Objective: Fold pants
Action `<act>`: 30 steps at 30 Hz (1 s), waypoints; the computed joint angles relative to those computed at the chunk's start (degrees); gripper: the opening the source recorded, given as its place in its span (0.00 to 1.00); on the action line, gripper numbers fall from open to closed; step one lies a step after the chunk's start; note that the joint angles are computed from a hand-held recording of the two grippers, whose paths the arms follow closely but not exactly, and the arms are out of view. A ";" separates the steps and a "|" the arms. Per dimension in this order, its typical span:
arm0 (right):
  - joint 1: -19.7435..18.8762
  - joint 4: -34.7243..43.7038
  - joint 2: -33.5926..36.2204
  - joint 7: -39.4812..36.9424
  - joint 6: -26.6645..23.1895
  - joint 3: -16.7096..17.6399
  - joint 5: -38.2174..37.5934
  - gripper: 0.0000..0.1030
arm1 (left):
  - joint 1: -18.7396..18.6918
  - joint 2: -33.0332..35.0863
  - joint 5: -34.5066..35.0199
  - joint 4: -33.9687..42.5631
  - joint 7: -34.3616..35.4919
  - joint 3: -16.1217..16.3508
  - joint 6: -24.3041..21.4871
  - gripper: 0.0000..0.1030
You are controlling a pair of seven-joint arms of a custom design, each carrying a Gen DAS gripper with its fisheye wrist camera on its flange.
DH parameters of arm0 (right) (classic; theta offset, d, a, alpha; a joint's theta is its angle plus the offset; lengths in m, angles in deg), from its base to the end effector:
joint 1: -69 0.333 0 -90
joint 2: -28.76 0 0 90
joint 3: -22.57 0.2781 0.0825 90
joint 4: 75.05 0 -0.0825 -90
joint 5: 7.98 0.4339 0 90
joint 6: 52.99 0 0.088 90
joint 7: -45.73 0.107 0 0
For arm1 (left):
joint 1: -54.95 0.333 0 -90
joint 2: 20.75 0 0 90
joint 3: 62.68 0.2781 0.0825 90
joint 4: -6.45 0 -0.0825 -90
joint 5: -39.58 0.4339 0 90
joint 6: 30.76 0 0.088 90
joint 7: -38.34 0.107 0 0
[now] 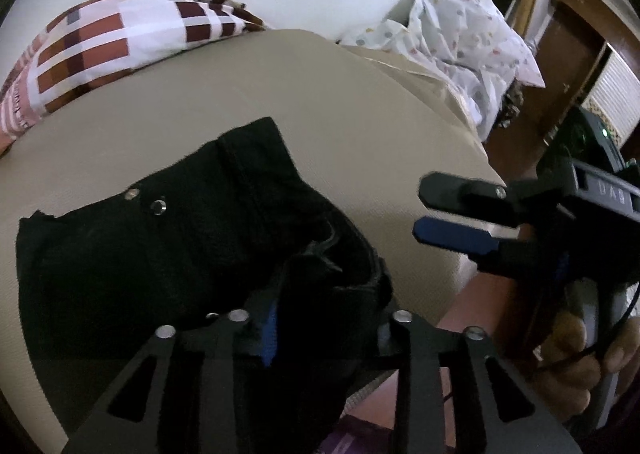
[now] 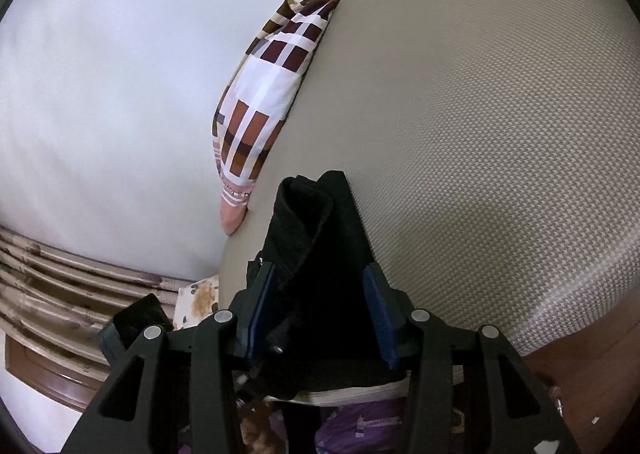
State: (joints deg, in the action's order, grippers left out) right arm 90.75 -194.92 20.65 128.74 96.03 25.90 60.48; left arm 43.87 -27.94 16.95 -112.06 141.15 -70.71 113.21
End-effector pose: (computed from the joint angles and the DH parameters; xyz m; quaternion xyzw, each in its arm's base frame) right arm 0.5566 0.2406 0.4919 -0.5108 0.6984 0.1881 0.4646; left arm 0.5796 -0.1997 0.4944 -0.5607 0.7667 -0.3037 0.0748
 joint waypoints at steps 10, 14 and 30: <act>1.17 -1.77 -3.86 -7.88 3.36 -1.51 7.75 0.42 | 0.07 -10.81 -18.67 -4.38 11.54 5.43 3.44 0.63; 2.53 -1.62 -5.75 -23.68 -3.69 -3.75 24.73 0.42 | 2.63 -17.15 -15.04 -10.52 5.47 8.42 9.29 0.74; 2.13 -3.13 -2.83 -3.59 -9.14 0.64 12.67 0.45 | 4.65 -26.53 -3.47 -25.93 -7.62 16.02 4.77 0.74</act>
